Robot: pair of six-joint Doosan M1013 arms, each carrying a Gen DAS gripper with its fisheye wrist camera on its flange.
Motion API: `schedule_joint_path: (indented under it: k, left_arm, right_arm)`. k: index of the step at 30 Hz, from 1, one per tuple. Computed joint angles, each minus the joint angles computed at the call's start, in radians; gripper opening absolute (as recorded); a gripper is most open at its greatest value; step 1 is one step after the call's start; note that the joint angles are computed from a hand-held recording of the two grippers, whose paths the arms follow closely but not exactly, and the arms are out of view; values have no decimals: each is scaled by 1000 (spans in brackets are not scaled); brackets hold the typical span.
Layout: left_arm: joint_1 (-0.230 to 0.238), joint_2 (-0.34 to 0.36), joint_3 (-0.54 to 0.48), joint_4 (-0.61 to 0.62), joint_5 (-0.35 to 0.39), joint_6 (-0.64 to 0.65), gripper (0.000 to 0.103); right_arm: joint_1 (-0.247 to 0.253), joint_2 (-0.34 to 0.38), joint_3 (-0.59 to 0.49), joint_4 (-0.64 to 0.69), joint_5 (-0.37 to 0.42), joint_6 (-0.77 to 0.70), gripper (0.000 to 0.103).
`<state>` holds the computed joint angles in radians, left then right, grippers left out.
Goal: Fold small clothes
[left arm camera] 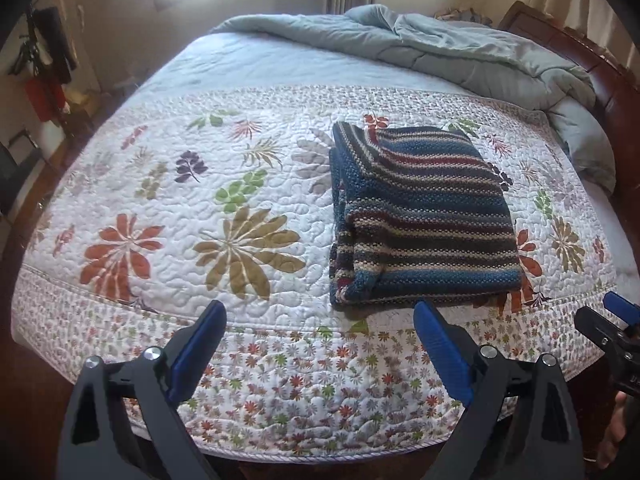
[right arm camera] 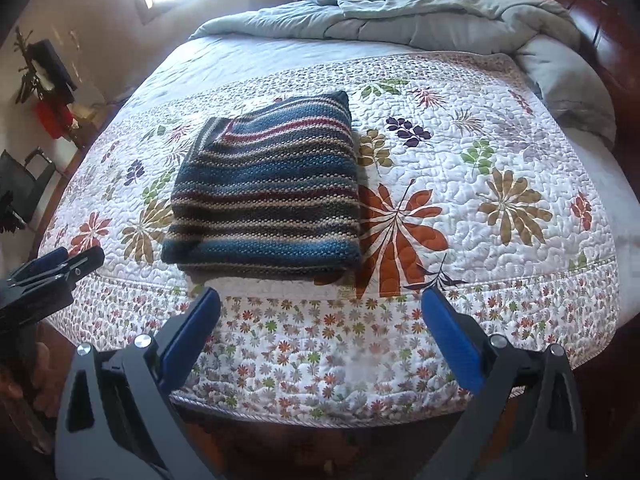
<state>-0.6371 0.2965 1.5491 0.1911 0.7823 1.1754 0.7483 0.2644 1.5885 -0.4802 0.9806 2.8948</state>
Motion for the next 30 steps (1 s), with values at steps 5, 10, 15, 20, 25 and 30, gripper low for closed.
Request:
schedule_joint_path:
  k: [5, 10, 15, 20, 25, 30]
  left_arm:
    - [-5, -16, 11, -12, -6, 10, 95]
    - [-11, -23, 15, -7, -7, 7, 95]
    - [-12, -22, 13, -1, -2, 8, 95]
    - [-12, -16, 9, 3, 6, 6, 95]
    - [-10, -9, 3, -8, 14, 17, 95]
    - [-10, -6, 0, -15, 17, 23, 95]
  right_arm:
    - [6, 5, -10, 4, -11, -9, 100]
    - [10, 12, -21, 10, -16, -16, 100]
    - [11, 21, -31, 16, -9, -29, 100]
    - [13, 28, -40, 11, 20, -32, 100]
    - [11, 23, -35, 11, 22, -26, 100]
    - [7, 26, -34, 23, 16, -42, 100]
